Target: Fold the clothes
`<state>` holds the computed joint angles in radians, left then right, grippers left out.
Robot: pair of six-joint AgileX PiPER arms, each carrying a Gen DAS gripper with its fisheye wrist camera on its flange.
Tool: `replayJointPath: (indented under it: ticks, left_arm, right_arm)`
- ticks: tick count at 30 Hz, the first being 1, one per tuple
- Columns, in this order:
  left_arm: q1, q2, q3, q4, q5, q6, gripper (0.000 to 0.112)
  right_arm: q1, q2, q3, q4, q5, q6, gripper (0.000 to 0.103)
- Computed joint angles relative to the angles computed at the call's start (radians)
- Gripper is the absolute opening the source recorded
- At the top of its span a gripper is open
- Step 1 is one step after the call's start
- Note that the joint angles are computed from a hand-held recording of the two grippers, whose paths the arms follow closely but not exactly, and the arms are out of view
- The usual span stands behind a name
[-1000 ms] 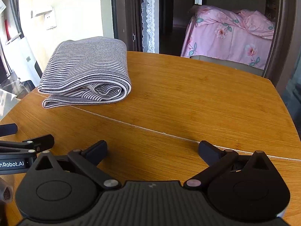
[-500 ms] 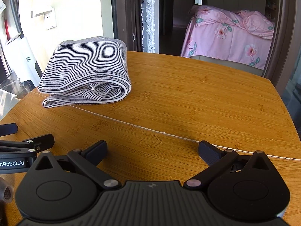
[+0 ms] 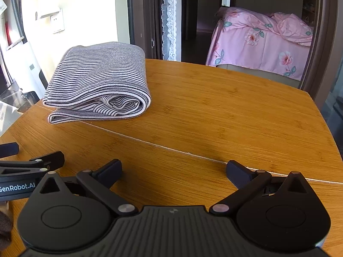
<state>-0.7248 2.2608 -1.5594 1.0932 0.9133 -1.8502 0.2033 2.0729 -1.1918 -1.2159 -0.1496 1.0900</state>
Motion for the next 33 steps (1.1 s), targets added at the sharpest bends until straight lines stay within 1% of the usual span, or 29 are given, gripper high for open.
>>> replayJointPath:
  ticks: [1, 2, 3, 5, 6, 8, 20, 33]
  left_arm:
    - [0.003, 0.009, -0.013, 0.007, 0.003, 0.012, 0.103]
    - [0.005, 0.018, -0.025, 0.015, 0.005, 0.023, 0.103]
    - [0.008, 0.027, -0.037, 0.024, 0.007, 0.034, 0.103]
    - [0.032, 0.017, -0.016, 0.042, -0.047, 0.024, 0.103]
    - [0.045, 0.011, -0.006, 0.052, -0.074, 0.019, 0.103]
    - [0.049, 0.009, -0.002, 0.052, -0.08, 0.02, 0.103]
    - [0.045, 0.013, -0.011, 0.047, -0.072, 0.026, 0.103]
    - [0.05, 0.01, -0.001, 0.054, -0.081, 0.019, 0.103]
  right_arm:
    - [-0.003, 0.003, -0.003, -0.016, -0.009, 0.007, 0.103]
    - [-0.011, 0.01, -0.013, -0.072, -0.028, 0.044, 0.103]
    - [-0.018, 0.017, -0.022, -0.097, -0.047, 0.049, 0.103]
    - [-0.035, 0.042, -0.042, -0.056, -0.091, -0.018, 0.103]
    - [-0.036, 0.054, -0.055, -0.064, -0.097, -0.016, 0.103]
    - [-0.044, 0.069, -0.079, -0.123, -0.114, 0.032, 0.103]
    - [-0.05, 0.07, -0.08, -0.135, -0.122, 0.04, 0.103]
    - [-0.047, 0.074, -0.087, -0.139, -0.118, 0.046, 0.103]
